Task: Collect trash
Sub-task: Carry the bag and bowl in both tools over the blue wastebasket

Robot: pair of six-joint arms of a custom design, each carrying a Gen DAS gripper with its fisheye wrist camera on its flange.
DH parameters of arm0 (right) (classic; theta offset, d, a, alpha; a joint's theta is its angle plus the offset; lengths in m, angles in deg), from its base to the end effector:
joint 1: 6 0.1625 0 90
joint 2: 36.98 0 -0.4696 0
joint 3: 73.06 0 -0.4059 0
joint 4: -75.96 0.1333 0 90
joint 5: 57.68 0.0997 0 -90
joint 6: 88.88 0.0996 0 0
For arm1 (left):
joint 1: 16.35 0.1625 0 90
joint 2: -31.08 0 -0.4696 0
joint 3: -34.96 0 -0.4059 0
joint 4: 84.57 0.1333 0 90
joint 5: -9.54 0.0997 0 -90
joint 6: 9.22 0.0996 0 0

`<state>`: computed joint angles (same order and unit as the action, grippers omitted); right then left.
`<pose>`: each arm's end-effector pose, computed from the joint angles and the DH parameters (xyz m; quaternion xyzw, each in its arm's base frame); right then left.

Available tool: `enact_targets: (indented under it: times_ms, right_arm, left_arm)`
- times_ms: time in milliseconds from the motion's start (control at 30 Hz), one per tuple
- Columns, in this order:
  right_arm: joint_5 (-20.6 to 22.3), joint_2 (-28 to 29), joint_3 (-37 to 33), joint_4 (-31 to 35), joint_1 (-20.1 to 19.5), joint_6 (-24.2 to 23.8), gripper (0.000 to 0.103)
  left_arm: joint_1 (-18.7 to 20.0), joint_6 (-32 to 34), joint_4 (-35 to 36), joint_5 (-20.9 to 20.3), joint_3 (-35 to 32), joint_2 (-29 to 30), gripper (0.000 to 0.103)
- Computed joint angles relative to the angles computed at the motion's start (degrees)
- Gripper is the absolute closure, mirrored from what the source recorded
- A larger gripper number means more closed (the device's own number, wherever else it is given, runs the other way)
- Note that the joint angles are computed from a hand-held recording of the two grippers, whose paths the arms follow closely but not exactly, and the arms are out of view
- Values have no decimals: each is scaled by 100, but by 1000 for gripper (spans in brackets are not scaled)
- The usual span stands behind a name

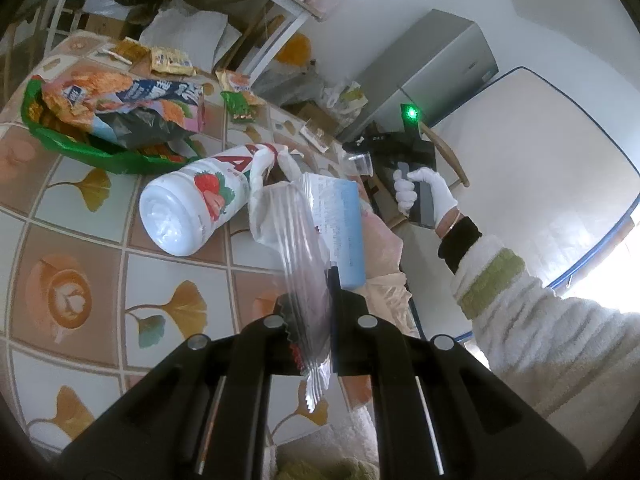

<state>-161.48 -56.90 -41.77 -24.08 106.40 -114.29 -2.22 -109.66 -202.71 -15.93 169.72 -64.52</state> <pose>0.4583 -0.8244 0.1435 0.4035 -0.9070 -0.0147 0.1198 -0.2932 -0.3040 0.3124 -0.1290 0.8333 -0.5285 0.0983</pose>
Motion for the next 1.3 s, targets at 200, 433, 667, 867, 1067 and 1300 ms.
enact_targets:
  times_ms: [200,433,667,867,1067,1300]
  right_arm:
    - [253,-886,1095,-438,93,160,94]
    - [604,-2282,2641,-865,194,185,94]
    - [868,-3554,3825,-1145,40,325,94]
    - [982,-4512,4693,-1357,-300,500,94]
    - [1129,-5272,5342,-1644,-866,835,94]
    - [1336,-5776,5609,-1846,-1672,1296,94]
  left_arm:
    - [-304,-795,1018,179,-176,-21,98]
    - [-538,-1341,1690,321,-310,-11,98]
    - [-438,-495,901,425,-384,245,98]
    - [-58,1557,-1319,269,-484,899,98]
    - [497,3730,-3395,-484,-999,1783,98]
    - [1350,5425,-3884,-2112,-2464,3075,98]
